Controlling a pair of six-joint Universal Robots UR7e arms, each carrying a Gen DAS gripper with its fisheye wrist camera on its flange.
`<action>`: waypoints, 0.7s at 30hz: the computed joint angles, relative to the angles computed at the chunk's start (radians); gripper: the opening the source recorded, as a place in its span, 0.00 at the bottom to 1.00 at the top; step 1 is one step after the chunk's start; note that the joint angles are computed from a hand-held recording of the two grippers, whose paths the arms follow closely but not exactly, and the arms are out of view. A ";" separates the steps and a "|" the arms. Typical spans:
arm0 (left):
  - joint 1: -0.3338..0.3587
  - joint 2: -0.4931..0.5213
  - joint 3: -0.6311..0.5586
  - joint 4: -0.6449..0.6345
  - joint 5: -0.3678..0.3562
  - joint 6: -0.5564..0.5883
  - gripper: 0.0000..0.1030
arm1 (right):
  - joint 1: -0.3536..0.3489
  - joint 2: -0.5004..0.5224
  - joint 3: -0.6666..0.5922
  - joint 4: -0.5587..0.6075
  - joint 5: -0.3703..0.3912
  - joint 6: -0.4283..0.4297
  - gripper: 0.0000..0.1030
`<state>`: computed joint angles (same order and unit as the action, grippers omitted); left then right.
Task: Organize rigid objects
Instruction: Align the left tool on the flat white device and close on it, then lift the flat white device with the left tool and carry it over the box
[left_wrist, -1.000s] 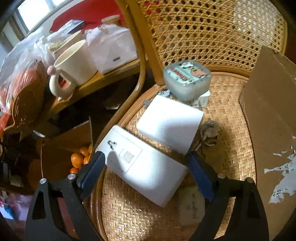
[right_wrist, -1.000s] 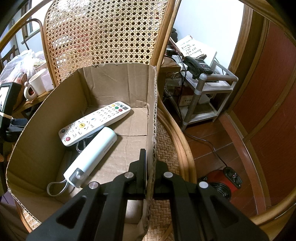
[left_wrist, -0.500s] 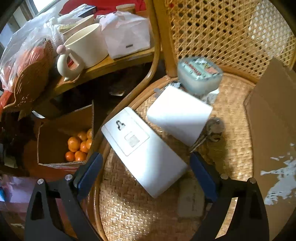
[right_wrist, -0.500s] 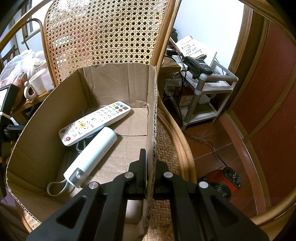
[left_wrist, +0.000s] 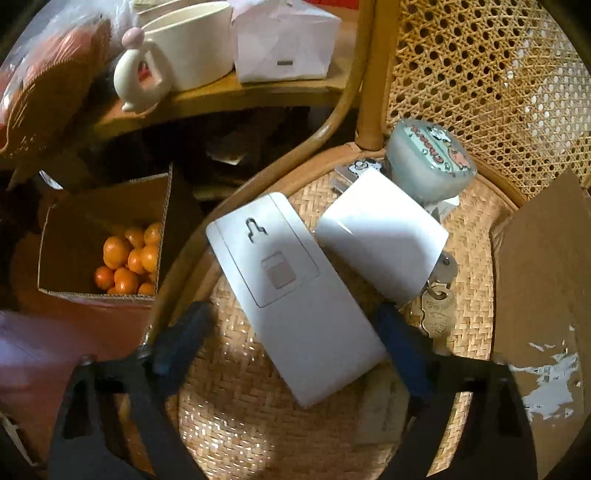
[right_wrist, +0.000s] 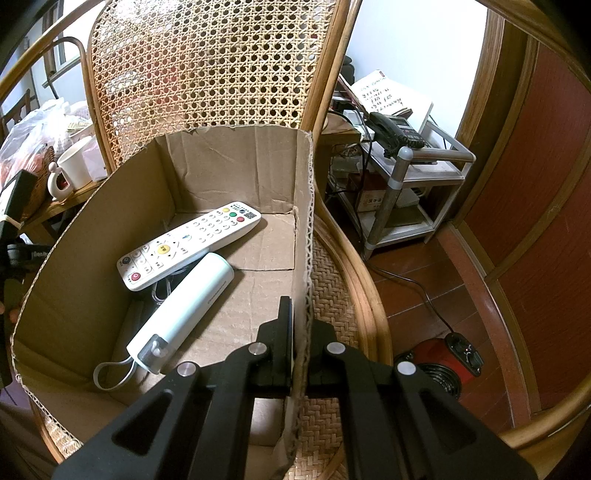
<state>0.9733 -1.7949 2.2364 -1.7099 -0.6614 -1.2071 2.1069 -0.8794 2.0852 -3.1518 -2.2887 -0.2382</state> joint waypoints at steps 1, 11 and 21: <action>-0.009 -0.006 0.010 -0.016 0.012 0.027 0.76 | 0.000 0.000 -0.001 0.002 -0.001 0.001 0.05; -0.046 -0.026 0.014 0.019 0.022 0.089 0.48 | -0.001 -0.001 0.000 0.001 0.001 -0.001 0.05; -0.148 -0.088 0.019 0.112 0.066 0.036 0.47 | -0.001 0.000 0.002 -0.002 -0.003 -0.006 0.05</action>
<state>0.8252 -1.8833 2.2558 -1.5975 -0.5952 -1.1716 2.1064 -0.8798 2.0869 -3.1542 -2.2915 -0.2437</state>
